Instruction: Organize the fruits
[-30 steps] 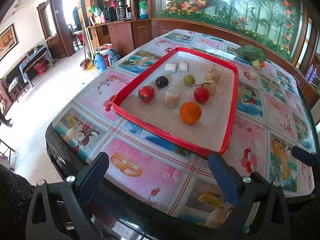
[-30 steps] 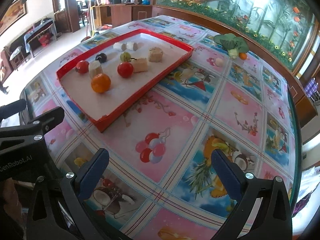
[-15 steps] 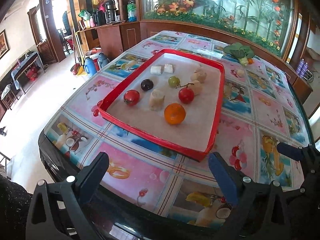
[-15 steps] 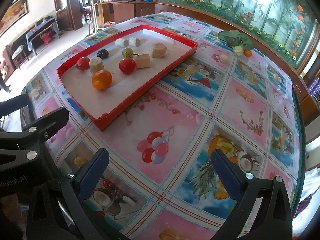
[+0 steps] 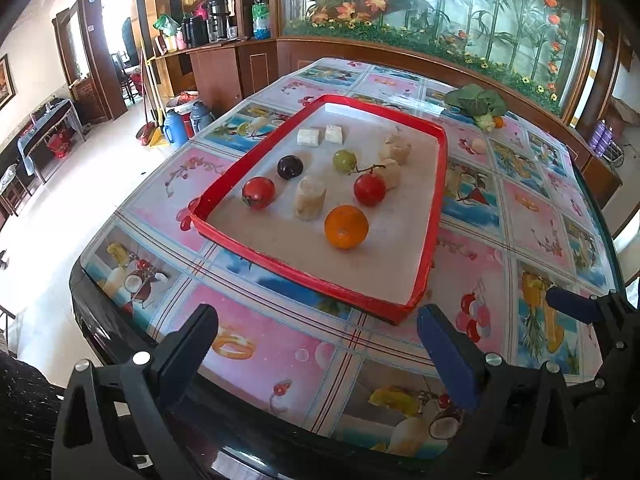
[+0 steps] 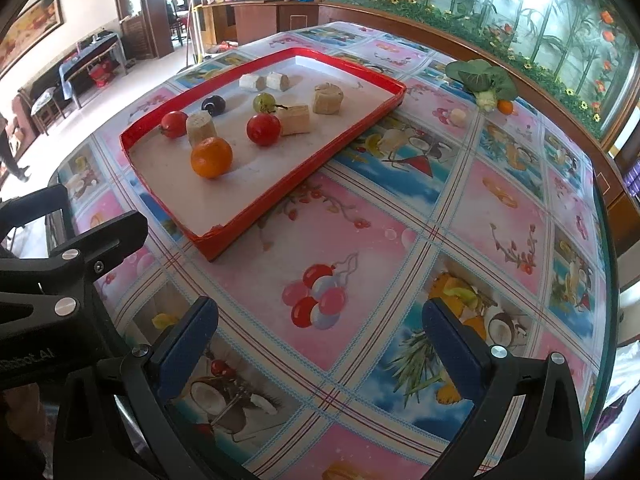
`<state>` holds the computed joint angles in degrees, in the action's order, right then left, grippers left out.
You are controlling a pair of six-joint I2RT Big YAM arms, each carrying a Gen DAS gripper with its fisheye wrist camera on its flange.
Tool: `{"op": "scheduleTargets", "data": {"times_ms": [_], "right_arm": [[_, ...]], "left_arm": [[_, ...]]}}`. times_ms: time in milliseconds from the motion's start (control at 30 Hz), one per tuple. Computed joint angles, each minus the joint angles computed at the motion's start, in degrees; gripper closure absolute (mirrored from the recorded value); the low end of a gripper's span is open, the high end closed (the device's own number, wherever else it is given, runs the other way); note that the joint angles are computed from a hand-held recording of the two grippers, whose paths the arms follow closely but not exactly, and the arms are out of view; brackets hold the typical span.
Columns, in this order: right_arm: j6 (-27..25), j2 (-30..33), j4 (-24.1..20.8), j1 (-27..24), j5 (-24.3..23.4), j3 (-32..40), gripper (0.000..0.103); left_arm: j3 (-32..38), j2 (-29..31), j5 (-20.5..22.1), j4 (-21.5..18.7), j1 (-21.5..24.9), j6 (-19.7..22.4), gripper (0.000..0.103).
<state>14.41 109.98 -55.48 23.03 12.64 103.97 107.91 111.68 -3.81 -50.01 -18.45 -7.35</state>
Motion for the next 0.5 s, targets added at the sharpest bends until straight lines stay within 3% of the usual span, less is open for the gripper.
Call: {"op": "scheduleTargets", "data": {"times_ms": [500], "right_arm": [[-0.1,0.7,-0.6,-0.2,-0.2,0.8,0.001]], "left_arm": [[0.4,0.5,1.8,0.1,0.2,-0.4,0.002]]}}
